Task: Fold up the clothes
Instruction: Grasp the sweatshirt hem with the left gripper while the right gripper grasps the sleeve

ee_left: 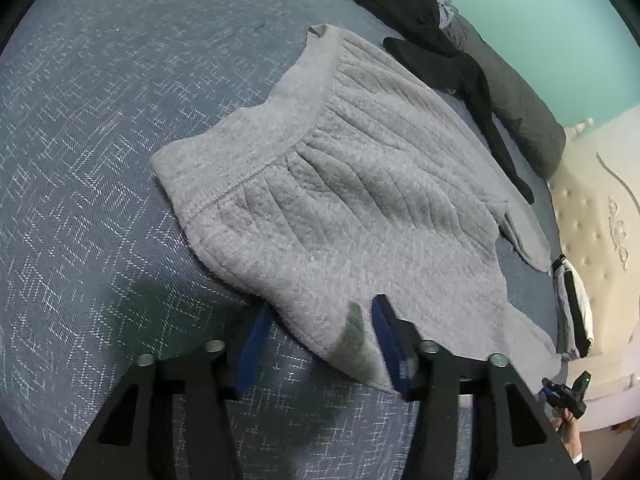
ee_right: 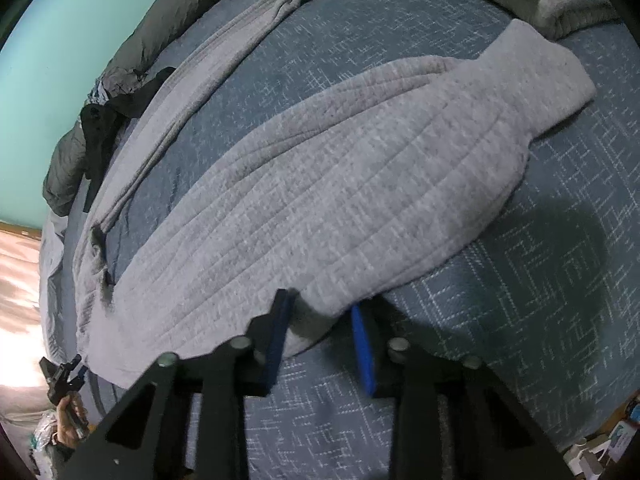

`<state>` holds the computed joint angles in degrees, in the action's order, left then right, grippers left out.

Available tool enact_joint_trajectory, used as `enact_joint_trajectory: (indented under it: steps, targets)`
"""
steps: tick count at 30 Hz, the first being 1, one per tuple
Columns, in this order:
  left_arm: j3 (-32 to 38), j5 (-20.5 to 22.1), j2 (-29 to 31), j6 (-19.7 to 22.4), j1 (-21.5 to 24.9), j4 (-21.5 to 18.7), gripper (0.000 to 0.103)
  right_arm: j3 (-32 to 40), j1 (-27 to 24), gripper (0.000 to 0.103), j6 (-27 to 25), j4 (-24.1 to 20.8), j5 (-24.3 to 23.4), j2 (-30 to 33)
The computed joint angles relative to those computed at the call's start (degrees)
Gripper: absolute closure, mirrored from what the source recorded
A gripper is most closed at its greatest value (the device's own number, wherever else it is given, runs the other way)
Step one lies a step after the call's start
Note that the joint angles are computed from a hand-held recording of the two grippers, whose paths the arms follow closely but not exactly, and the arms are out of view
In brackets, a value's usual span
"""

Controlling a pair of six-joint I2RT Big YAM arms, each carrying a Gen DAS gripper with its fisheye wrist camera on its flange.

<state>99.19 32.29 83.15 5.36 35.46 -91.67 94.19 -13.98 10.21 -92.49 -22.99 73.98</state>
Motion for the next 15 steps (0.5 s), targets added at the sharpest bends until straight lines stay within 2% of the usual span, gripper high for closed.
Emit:
enact_joint_trajectory:
  steps: [6, 8, 15]
  targets:
    - [0.76, 0.0, 0.59, 1.45, 0.07, -0.45, 0.075, 0.23, 0.11, 0.09, -1.24, 0.34, 1.42, -0.13]
    - [1.25, 0.03, 0.59, 1.85, 0.08, -0.3, 0.087, 0.42, 0.35, 0.093, -1.56, 0.6, 1.67, -0.1]
    - [4.83, 0.99, 1.71, 2.53, 0.12, -1.62, 0.094, 2.57, 0.39, 0.095, -2.56, 2.11, -0.4, 0.35]
